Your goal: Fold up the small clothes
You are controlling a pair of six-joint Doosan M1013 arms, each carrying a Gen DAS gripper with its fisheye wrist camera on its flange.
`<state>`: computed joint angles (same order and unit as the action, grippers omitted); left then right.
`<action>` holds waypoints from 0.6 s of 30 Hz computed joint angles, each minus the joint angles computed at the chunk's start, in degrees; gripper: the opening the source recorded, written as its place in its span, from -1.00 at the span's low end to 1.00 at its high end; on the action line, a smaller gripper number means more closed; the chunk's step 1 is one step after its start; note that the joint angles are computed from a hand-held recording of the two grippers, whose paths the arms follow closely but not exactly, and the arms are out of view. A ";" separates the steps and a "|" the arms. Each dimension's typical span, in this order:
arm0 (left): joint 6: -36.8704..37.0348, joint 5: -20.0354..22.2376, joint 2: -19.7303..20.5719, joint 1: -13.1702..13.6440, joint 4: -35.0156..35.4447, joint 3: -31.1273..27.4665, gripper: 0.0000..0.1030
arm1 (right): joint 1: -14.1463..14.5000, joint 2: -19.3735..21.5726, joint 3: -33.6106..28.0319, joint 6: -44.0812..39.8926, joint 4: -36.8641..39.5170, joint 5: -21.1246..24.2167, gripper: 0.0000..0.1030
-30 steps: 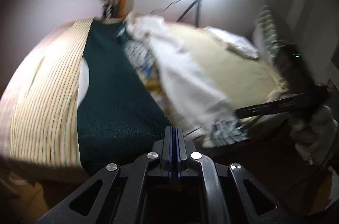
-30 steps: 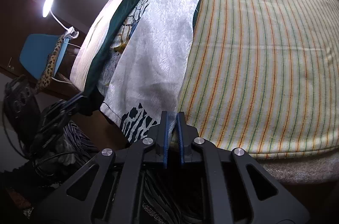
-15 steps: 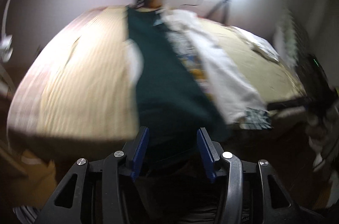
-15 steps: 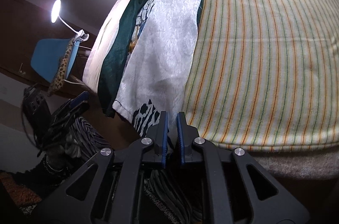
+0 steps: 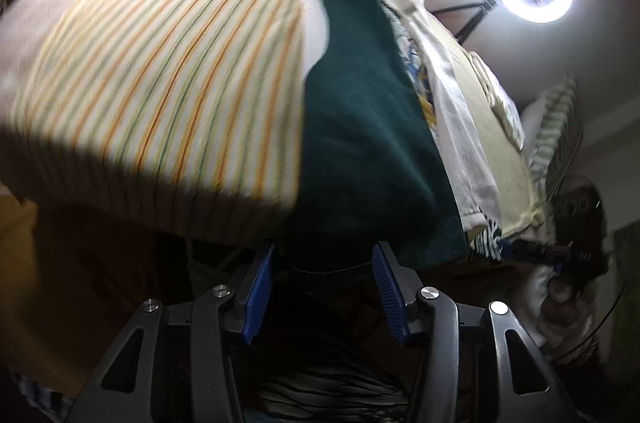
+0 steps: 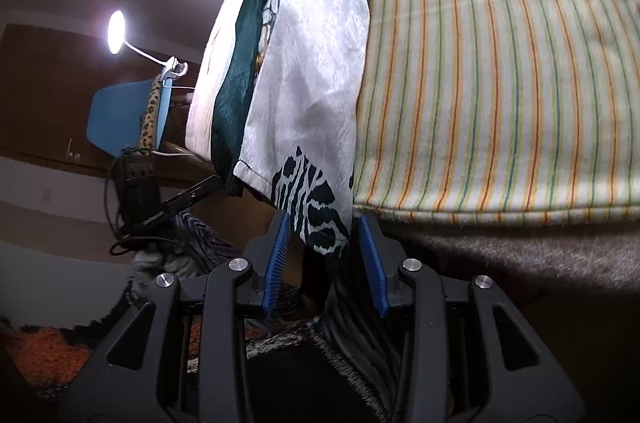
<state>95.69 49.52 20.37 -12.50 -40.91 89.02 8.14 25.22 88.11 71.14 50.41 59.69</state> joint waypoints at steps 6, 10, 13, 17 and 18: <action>1.60 1.79 0.77 0.83 -5.00 -0.22 -0.77 | -0.72 0.50 -0.12 0.06 1.89 1.60 -0.26; 2.74 1.89 0.63 0.59 -5.45 -0.60 -0.95 | -1.26 0.57 0.18 0.92 2.11 3.59 -0.26; 3.03 1.97 0.37 0.68 -5.98 -0.54 -0.99 | -1.14 0.74 0.27 1.41 1.45 3.19 -0.26; 3.65 2.34 0.31 0.77 -6.93 -0.70 -1.00 | -0.71 2.17 -0.33 0.80 3.10 4.00 -0.27; 3.75 2.38 0.18 0.83 -7.06 -0.65 -1.00 | -0.56 2.39 -0.45 0.28 3.72 4.27 -0.45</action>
